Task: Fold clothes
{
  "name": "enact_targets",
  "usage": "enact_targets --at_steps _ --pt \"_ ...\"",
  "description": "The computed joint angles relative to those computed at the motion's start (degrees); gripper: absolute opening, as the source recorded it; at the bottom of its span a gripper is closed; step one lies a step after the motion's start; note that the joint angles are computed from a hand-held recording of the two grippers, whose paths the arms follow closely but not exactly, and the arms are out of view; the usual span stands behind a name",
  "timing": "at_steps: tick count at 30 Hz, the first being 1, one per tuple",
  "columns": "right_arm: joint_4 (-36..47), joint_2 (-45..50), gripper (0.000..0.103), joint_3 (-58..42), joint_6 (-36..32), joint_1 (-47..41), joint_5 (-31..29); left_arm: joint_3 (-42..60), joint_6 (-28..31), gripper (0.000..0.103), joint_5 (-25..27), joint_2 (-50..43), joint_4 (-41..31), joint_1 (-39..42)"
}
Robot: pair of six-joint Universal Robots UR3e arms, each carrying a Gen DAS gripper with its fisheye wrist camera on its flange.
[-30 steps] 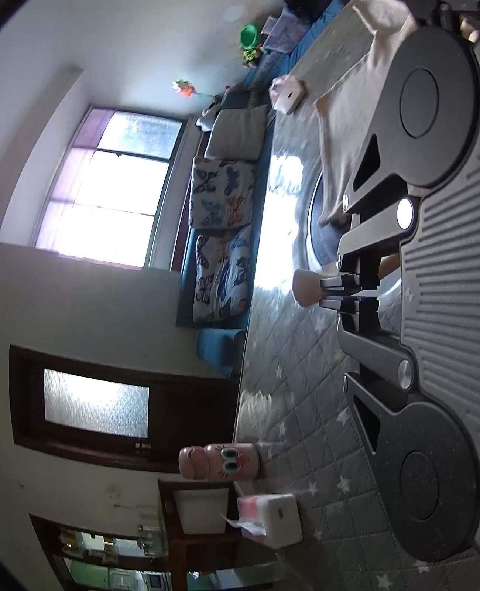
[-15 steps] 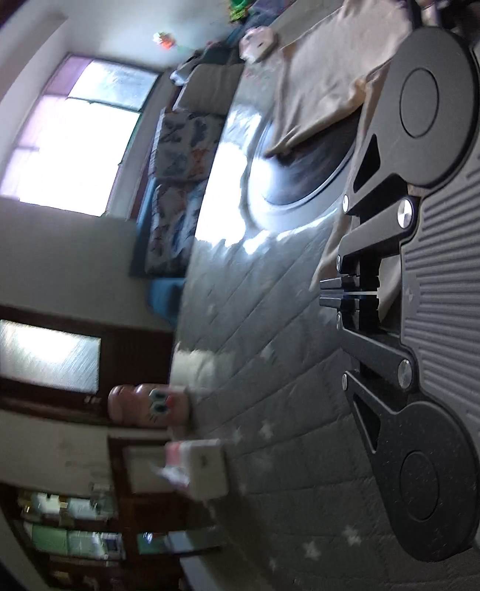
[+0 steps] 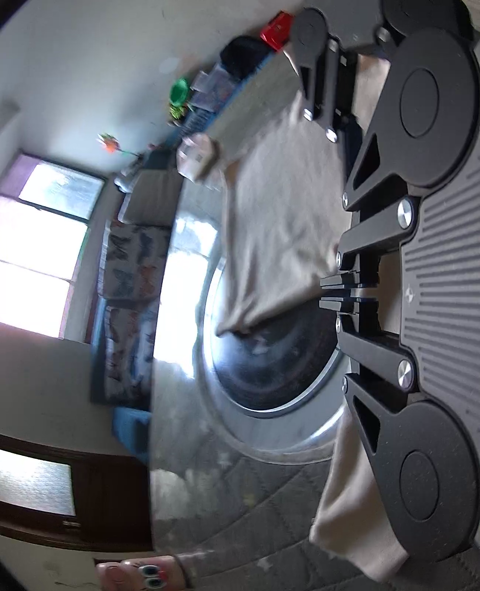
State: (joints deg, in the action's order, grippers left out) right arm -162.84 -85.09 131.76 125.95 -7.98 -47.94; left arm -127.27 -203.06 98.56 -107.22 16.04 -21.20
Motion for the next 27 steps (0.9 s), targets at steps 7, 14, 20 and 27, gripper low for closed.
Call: enact_targets --at_steps 7,14,20,27 --pt "-0.1 6.3 0.06 -4.7 1.9 1.1 2.5 -8.2 -0.5 0.005 -0.1 3.8 2.1 2.6" --pt "2.4 11.3 0.062 -9.8 3.3 3.9 2.9 -14.1 -2.1 0.005 1.0 8.8 3.5 4.5" --pt "2.8 11.3 0.066 -9.2 1.5 3.7 4.5 -18.9 -3.7 0.005 1.7 12.7 4.4 5.5" --pt "1.9 15.1 0.069 -13.8 7.5 5.0 4.3 -17.9 -4.5 0.005 2.9 13.2 2.2 4.5"
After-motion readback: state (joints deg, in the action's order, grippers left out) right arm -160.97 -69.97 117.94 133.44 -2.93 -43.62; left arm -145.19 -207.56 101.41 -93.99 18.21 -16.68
